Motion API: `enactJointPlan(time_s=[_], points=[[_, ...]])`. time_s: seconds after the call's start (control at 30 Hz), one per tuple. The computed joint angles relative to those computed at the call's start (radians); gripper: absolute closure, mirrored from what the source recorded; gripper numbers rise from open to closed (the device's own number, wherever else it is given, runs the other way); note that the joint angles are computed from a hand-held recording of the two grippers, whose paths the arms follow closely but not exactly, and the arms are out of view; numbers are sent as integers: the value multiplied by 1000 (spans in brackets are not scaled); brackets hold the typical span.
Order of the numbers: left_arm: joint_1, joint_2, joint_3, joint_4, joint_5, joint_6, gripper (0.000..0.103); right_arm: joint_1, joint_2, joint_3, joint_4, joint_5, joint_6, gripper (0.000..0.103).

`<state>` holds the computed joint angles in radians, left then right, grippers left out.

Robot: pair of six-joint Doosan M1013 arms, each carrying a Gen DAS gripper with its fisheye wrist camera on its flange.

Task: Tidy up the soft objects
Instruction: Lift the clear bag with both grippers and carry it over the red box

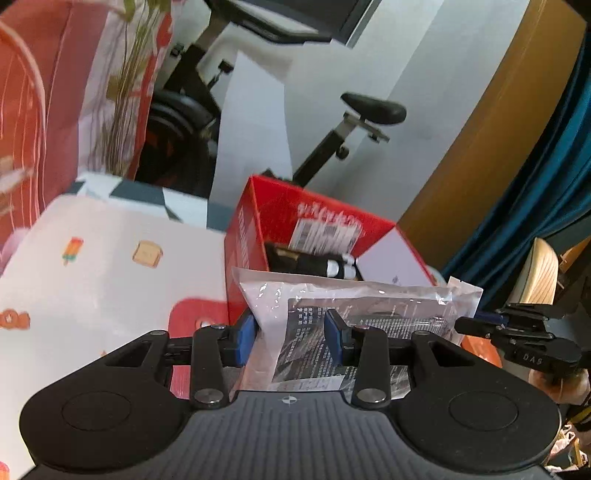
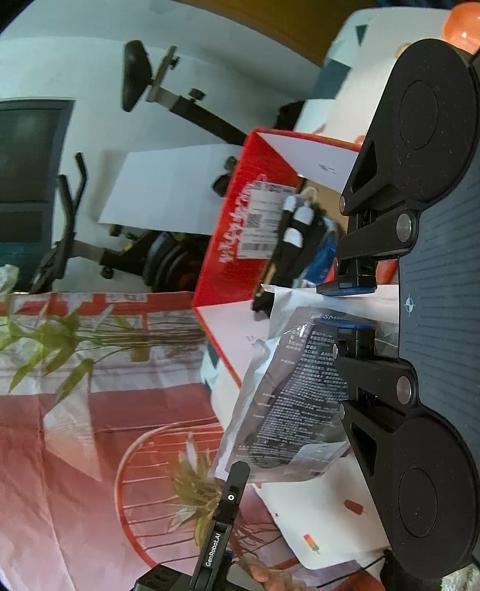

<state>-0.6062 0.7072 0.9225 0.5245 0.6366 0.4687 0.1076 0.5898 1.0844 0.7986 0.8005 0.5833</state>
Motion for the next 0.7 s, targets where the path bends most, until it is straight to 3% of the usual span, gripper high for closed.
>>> enactJointPlan(time_s=[0.4, 0.7], points=[[-13, 7, -43, 201, -44, -105, 62, -6, 0, -47, 103, -90, -88, 91], [-18, 83, -190, 283, 13, -74, 62, -1, 36, -120, 105, -177, -128, 91]])
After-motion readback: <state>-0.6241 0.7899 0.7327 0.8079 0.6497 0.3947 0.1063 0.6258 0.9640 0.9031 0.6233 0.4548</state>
